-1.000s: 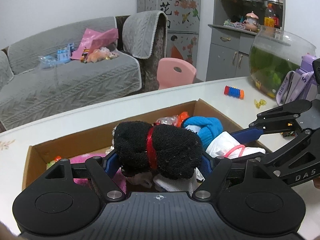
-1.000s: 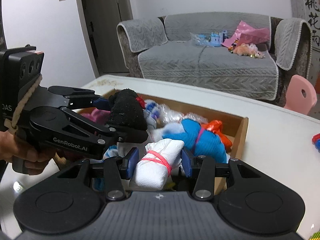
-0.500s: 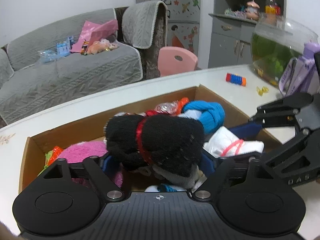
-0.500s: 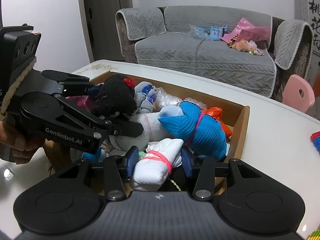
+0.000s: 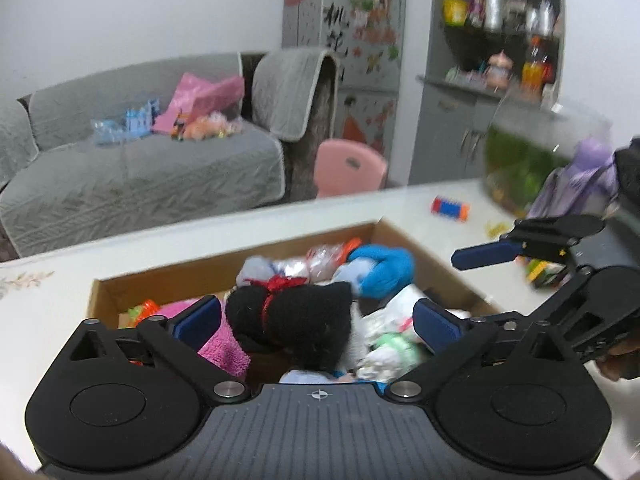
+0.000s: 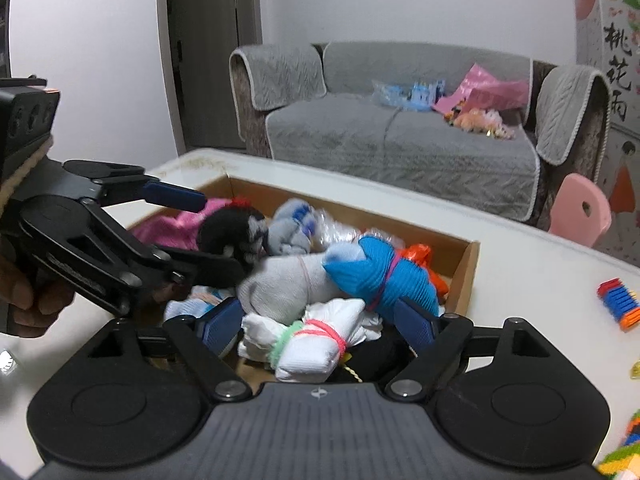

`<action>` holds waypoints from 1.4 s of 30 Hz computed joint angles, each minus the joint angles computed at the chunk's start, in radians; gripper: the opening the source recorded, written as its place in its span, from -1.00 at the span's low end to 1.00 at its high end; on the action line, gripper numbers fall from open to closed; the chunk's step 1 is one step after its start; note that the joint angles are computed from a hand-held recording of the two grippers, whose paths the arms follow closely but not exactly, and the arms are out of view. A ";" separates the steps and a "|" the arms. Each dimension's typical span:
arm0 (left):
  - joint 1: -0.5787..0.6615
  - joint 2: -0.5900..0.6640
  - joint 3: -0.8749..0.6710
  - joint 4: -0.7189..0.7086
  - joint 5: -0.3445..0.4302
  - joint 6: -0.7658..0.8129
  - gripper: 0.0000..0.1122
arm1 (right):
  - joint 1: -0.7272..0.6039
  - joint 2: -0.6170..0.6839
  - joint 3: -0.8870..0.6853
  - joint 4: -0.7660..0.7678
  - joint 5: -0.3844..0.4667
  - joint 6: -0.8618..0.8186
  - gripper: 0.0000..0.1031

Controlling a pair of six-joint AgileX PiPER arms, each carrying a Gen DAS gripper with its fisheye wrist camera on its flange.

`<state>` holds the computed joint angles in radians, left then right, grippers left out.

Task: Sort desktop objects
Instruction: 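Lower both tools into the box and open them to release the socks, then move both tools back toward the remaining sock pile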

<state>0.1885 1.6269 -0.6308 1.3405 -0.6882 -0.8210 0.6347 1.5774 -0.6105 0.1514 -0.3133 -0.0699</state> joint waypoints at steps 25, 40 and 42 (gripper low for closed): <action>0.266 -0.073 0.551 -0.016 -0.188 0.500 0.83 | 0.473 -0.042 0.435 0.495 -0.578 0.114 0.70; -0.004 0.002 0.556 -0.472 -0.117 0.609 0.83 | 0.477 -0.008 0.445 0.515 -0.579 0.112 0.71; -0.012 -0.003 0.550 -0.486 -0.103 0.607 0.83 | 0.475 -0.011 0.446 0.517 -0.575 0.113 0.71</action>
